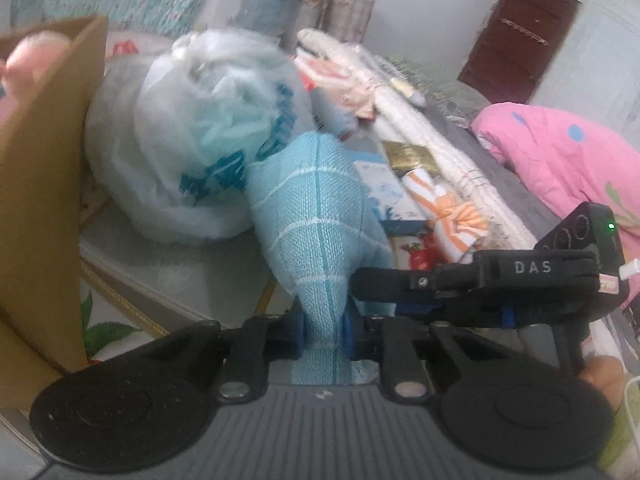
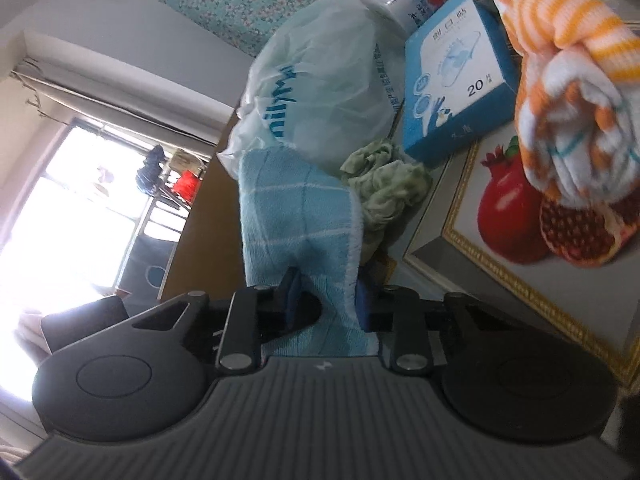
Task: Organize soft objects
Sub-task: 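Bring the light blue towel over the box with the right tool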
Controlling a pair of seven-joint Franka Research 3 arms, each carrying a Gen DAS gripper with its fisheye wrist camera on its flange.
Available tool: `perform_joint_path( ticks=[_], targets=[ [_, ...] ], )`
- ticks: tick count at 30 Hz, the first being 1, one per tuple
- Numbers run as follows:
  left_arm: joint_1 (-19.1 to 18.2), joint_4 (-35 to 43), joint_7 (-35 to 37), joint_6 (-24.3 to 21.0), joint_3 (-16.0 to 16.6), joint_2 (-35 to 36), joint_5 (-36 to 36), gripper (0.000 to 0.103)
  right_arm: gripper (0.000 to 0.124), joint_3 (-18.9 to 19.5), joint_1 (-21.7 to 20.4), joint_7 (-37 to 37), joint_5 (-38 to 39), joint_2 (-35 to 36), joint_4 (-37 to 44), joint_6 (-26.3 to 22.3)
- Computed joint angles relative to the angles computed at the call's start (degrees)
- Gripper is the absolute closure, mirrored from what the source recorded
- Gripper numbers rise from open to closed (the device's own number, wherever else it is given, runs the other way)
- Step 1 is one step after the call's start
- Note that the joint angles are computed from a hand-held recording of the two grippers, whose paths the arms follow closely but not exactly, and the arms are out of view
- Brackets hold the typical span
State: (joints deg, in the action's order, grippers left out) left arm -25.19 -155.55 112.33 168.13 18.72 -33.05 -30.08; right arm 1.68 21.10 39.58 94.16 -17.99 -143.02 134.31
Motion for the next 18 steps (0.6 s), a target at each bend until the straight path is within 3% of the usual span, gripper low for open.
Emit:
perform_joint_path(
  ticks=[5,10,13,18],
  targets=[
    [2.1,-1.8,-1.7,0.2,-2.1,-5.7,2.2,0.087,0.097,0.0,0.6,-0.2,1.1,-5.1,-1.7,-0.6],
    [5.8,-3.0,-4.5,0.6,-3.5,-12.0,7.8,0.087,0.097,0.7,2.5,-0.8,1.0,-6.5,1.8,-0.2],
    [8.5,-1.6,-5.8,-0.5,-3.0,-13.8,11.5,0.087,0.096,1.3,3.8,-0.2,-0.4,-3.1,8.0,-1.0],
    [12.7,5.2,-7.3,-4.2,-0.1,-11.6,15.1,0.086,0.096,3.8,5.8,4.6,-6.0,8.5,24.8,-1.0]
  ],
)
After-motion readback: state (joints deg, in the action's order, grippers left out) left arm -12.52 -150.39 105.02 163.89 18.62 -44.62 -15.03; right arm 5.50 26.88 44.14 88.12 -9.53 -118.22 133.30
